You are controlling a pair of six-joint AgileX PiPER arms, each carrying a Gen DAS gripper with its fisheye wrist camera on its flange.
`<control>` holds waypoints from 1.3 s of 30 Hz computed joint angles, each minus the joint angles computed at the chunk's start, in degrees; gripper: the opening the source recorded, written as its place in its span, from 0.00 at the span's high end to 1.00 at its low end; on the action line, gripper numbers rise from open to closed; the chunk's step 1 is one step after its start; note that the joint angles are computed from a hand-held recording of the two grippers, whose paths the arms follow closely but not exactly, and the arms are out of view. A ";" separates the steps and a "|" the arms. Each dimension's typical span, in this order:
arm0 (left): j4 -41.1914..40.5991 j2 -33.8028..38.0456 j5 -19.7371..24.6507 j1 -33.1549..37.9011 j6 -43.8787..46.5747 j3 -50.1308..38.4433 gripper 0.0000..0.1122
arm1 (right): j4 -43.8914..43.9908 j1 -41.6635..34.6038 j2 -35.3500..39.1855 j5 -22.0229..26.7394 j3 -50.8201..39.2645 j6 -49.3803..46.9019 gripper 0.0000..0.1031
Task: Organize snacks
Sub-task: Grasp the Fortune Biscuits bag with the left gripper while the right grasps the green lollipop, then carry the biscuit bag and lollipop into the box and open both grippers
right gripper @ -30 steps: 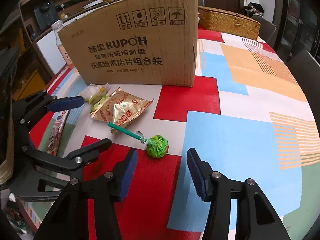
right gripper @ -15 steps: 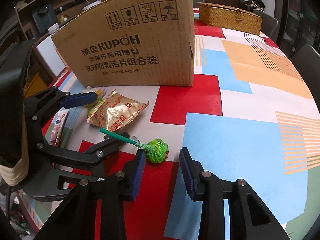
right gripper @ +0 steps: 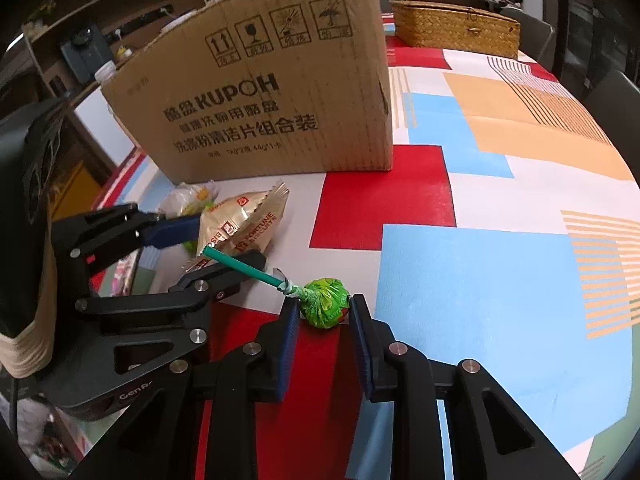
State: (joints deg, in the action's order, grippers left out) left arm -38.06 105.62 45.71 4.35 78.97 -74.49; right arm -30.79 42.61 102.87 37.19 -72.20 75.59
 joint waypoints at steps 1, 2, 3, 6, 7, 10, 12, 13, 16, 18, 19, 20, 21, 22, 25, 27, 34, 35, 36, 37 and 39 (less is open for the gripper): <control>-0.40 -0.24 0.41 0.32 -0.18 0.00 0.66 | -0.35 0.03 -0.30 -0.22 0.22 0.80 0.74; -0.58 -0.49 0.99 0.64 -0.48 -0.09 0.66 | -0.66 0.08 -0.57 -0.35 0.38 1.50 0.74; -0.94 -1.01 1.79 1.27 -0.66 -0.03 0.66 | -0.93 0.15 -0.76 -0.34 0.49 1.98 0.74; -2.41 -2.18 3.42 2.75 -0.69 0.03 0.66 | -2.27 0.70 -1.37 0.17 0.38 3.49 0.74; -3.02 -2.71 3.56 3.15 -0.51 0.30 0.66 | -2.86 0.98 -1.55 0.66 0.11 3.89 0.74; -4.67 -4.24 4.75 4.65 0.24 0.70 0.66 | -4.30 1.71 -2.28 1.66 -0.37 5.00 0.74; -5.57 -5.12 5.88 5.68 0.41 0.62 0.66 | -5.34 2.22 -2.78 2.45 -0.84 5.62 0.74; -5.94 -5.56 6.33 6.19 0.36 0.53 0.66 | -5.87 2.50 -3.05 2.95 -1.07 5.91 0.74; -6.72 -6.51 8.16 7.59 -0.15 -0.26 0.66 | -7.30 3.34 -3.33 4.45 -2.08 6.40 0.74; -7.57 -6.94 9.02 8.32 -0.27 -0.74 0.66 | -8.20 3.86 -3.42 5.36 -2.79 6.72 0.74; -8.06 -7.23 9.35 8.79 -0.19 -0.90 0.66 | -8.81 4.29 -3.49 6.02 -3.33 6.94 0.74; -8.86 -7.64 9.01 8.95 0.12 -0.45 0.66 | -9.11 4.48 -3.59 6.31 -3.55 7.01 0.74; -9.53 -8.08 9.28 9.53 0.38 -0.47 0.66 | -9.63 4.87 -3.62 6.92 -4.13 7.14 0.74; -10.23 -8.31 9.27 9.95 0.67 -0.46 0.66 | -9.97 5.12 -3.67 7.33 -4.57 7.15 0.74; -12.05 -9.13 10.26 11.64 1.27 -1.07 0.66 | -11.06 5.90 -4.01 8.58 -5.64 7.23 0.74; -13.17 -9.59 11.20 12.83 1.69 -1.77 0.66 | -11.69 6.45 -4.03 9.45 -6.74 7.20 0.74; -16.32 -10.81 13.65 15.83 1.39 -4.82 0.66 | -13.59 6.96 -3.56 10.72 -10.52 6.44 0.74; -16.76 -10.80 14.02 16.27 1.14 -5.49 0.66 | -13.93 6.96 -3.47 10.88 -11.07 6.44 0.74; -16.97 -10.63 14.48 16.64 0.73 -6.42 0.66 | -14.30 6.92 -3.34 11.07 -11.97 6.27 0.74; -17.23 -10.51 14.83 16.96 0.29 -7.30 0.66 | -14.48 6.76 -3.28 11.03 -12.55 5.92 0.74; -17.87 -10.12 15.16 17.36 -0.20 -8.70 0.66 | -15.02 6.70 -2.81 11.42 -14.19 5.37 0.74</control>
